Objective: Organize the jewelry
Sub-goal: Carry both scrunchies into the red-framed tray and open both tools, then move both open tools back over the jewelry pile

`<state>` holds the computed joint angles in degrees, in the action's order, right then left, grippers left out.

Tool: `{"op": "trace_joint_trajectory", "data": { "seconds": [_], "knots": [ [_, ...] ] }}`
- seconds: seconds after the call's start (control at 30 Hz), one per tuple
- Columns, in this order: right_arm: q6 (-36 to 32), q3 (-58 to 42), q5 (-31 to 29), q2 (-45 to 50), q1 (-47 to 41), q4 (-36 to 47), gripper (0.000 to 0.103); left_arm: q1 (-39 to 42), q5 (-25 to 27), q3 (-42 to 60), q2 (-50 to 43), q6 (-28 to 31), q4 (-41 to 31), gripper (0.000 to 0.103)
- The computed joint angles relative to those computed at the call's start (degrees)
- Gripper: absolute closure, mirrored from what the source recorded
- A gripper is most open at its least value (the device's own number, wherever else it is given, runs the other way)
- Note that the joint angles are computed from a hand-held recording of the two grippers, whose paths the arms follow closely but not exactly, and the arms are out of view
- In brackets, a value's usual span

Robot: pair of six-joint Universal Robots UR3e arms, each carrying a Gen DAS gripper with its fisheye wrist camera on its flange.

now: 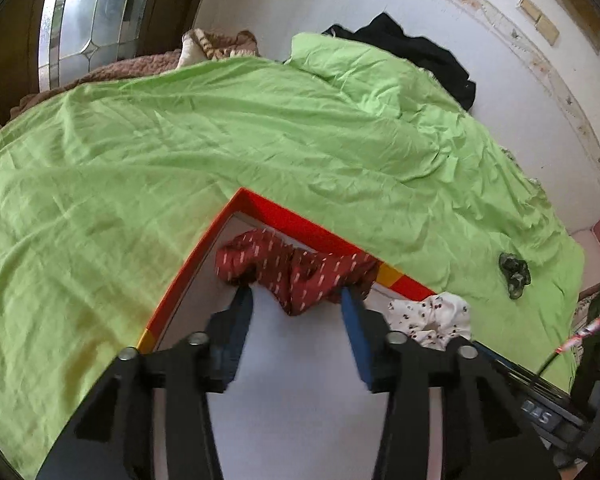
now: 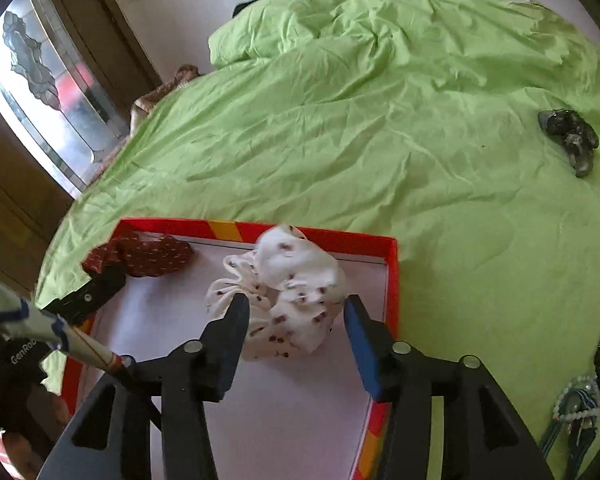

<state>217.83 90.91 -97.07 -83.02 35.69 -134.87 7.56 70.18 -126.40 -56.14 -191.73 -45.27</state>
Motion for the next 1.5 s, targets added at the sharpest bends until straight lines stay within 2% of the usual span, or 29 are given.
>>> {"op": "trace_joint_trajectory", "data": {
  "seconds": [0.07,0.1,0.17,0.3,0.33,0.37,0.43,0.53,0.7,0.8,0.9,0.93,1.0,1.03,1.07,1.1,1.17,1.2,1.27,1.33,1.4,1.43,1.5],
  "knots": [
    [0.7,3.5,-0.3,-4.1,0.7,-0.5,0.036,0.4,-0.5,-0.3,1.7,0.4,-0.7,0.053],
    [1.3,4.9,-0.9,-5.9,1.4,-0.2,0.034,0.7,-1.2,-0.6,2.8,0.7,-1.2,0.053],
    [3.3,7.6,-3.1,-9.5,3.5,2.6,0.033,0.4,-1.1,-0.6,4.1,1.1,-2.0,0.052],
    [8.0,16.4,-3.9,-17.4,7.1,6.2,0.035,-2.9,1.6,-0.9,5.9,0.7,-1.9,0.052],
    [8.6,17.9,-3.6,-18.5,7.8,6.3,0.047,-4.2,2.7,-1.2,5.9,0.1,-1.1,0.052],
    [9.1,19.4,-3.1,-19.4,8.7,6.5,0.065,-5.4,3.8,-1.4,6.0,-0.3,-0.5,0.052],
    [10.0,22.2,-1.3,-20.9,10.0,4.4,0.074,-8.6,6.9,-1.4,5.5,-1.9,1.0,0.052],
    [10.6,23.7,-0.1,-21.2,11.8,1.8,0.089,-11.5,8.6,-1.4,6.1,-3.5,1.7,0.052],
    [12.6,20.4,-3.0,-18.1,17.3,3.2,0.088,-18.2,15.2,-0.4,5.2,-6.0,4.1,0.052],
    [13.6,19.5,-4.3,-17.5,19.4,3.6,0.086,-19.9,16.5,0.2,4.6,-6.8,4.2,0.052],
    [15.5,23.4,-2.8,-20.9,18.9,0.0,0.085,-22.2,18.2,1.1,3.1,-8.0,4.4,0.052],
    [16.3,24.2,-3.5,-22.3,19.4,0.0,0.082,-23.3,19.0,1.5,2.6,-8.4,4.6,0.052],
    [18.1,24.6,-6.6,-24.2,21.1,1.3,0.065,-25.8,20.9,2.2,1.9,-9.2,5.0,0.052],
    [20.1,24.9,-9.7,-25.9,23.0,2.8,0.053,-27.5,22.3,2.7,1.3,-9.7,5.3,0.052],
    [22.7,25.1,-13.5,-27.9,25.3,5.3,0.042,-29.5,23.9,3.3,0.5,-10.4,5.7,0.052],
    [25.1,25.1,-16.9,-29.8,27.2,8.2,0.038,-32.3,26.2,4.2,-0.6,-11.5,6.1,0.052],
    [31.4,23.8,-24.0,-32.5,31.9,15.8,0.022,-36.9,29.6,5.3,-2.1,-13.4,6.7,0.050],
    [36.0,22.7,-28.2,-34.0,34.9,21.5,0.019,-39.1,31.0,5.7,-2.7,-14.2,7.0,0.049],
    [50.5,17.9,-37.4,-35.9,43.5,39.4,0.010,-44.9,34.8,6.8,-4.6,-16.4,7.9,0.044],
    [68.5,9.9,-42.5,-34.9,52.0,61.9,0.008,-51.6,39.3,8.2,-7.4,-19.1,8.1,0.043],
    [84.5,2.0,-42.4,-32.0,58.7,81.4,0.008,-57.0,41.9,10.5,-10.6,-21.6,6.9,0.043],
    [91.4,-1.1,-40.2,-31.7,61.8,89.7,0.008,-59.8,42.3,12.0,-12.3,-23.0,5.7,0.043],
    [99.4,-2.7,-37.4,-32.1,65.6,96.5,0.008,-63.3,42.5,13.9,-14.7,-24.4,4.6,0.043]
  ]
}}
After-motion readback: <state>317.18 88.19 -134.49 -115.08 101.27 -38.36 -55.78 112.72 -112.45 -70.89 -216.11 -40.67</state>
